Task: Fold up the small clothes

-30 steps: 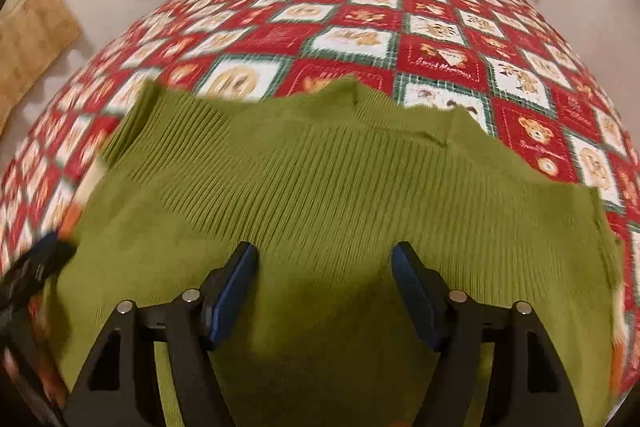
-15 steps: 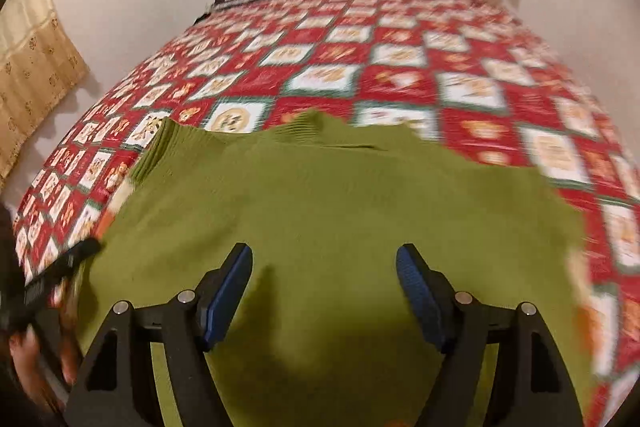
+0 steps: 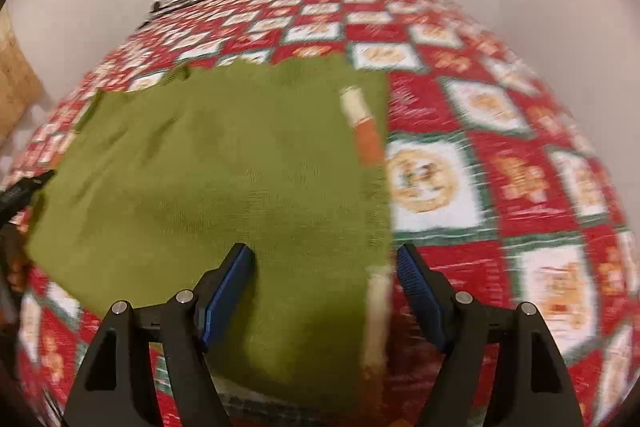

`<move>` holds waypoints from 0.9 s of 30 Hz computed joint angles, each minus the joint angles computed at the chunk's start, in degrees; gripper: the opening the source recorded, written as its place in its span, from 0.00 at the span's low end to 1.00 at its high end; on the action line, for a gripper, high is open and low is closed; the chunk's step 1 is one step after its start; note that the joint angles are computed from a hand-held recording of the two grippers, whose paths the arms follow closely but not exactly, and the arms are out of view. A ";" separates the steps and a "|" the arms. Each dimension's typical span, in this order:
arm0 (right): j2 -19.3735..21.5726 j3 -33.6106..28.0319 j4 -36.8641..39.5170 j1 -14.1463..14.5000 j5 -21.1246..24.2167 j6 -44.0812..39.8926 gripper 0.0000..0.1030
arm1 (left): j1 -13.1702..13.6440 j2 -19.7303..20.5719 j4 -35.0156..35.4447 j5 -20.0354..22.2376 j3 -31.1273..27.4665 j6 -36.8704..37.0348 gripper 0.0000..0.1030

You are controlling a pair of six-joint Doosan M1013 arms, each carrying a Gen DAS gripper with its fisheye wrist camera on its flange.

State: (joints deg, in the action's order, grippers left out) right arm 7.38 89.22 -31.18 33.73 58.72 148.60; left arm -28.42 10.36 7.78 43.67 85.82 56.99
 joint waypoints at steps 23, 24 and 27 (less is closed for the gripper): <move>15.48 -19.68 9.75 6.22 -6.49 -26.92 0.74 | 0.23 -1.72 4.95 -0.96 3.06 -4.08 1.00; 16.20 -20.35 9.37 6.54 -6.08 -26.85 0.77 | 0.20 -1.67 5.00 -0.89 3.03 -4.09 1.00; 17.96 -21.54 5.03 7.94 -3.74 -25.43 0.89 | 0.05 -1.41 5.64 -0.43 2.78 -4.35 1.00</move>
State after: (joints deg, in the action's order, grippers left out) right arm 25.33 67.68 -26.15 41.67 54.98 123.17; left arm -28.37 8.95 13.42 43.23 88.60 52.64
